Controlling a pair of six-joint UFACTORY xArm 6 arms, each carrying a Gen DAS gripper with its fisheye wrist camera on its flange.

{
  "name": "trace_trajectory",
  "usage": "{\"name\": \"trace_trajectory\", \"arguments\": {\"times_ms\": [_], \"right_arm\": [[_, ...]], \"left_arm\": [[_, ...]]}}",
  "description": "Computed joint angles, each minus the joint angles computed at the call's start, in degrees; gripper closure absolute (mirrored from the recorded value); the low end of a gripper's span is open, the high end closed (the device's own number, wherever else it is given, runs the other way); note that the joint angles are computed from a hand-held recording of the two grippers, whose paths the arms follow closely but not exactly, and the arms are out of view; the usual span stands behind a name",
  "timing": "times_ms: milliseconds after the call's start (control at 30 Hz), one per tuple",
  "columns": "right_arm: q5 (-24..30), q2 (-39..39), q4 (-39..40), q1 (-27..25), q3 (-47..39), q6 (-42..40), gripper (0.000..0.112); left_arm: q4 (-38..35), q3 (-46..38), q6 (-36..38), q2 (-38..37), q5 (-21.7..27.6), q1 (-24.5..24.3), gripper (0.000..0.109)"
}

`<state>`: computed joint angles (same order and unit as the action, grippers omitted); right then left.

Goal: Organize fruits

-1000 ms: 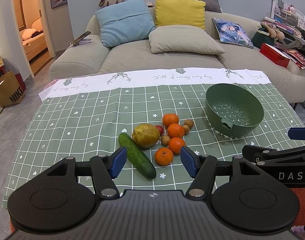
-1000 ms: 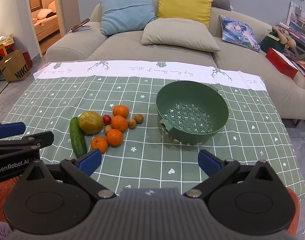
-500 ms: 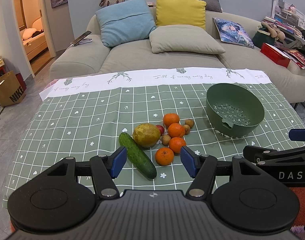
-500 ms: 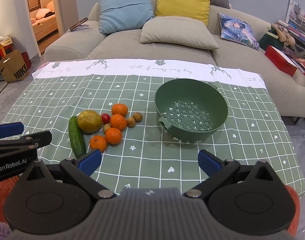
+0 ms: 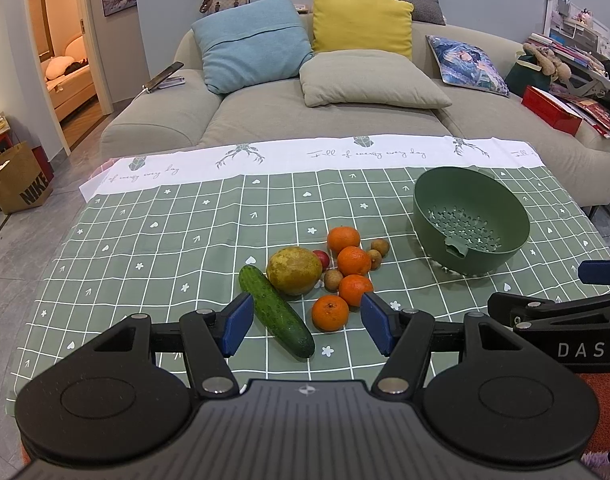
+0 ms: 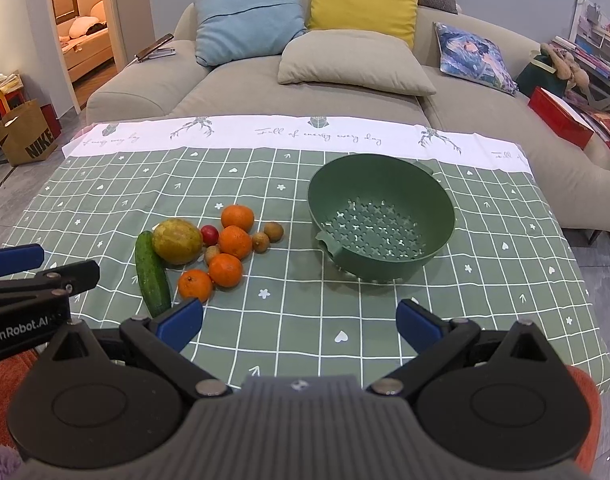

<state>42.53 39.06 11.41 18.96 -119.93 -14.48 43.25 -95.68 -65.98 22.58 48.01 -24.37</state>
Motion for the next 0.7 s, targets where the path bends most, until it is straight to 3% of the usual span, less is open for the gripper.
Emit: {"name": "trace_trajectory", "arguments": {"times_ms": [700], "right_arm": [[2.6, 2.6, 0.7, -0.1, -3.6, -0.4, 0.014]], "left_arm": [[-2.2, -0.1, 1.7, 0.4, -0.6, 0.8, 0.036]]}}
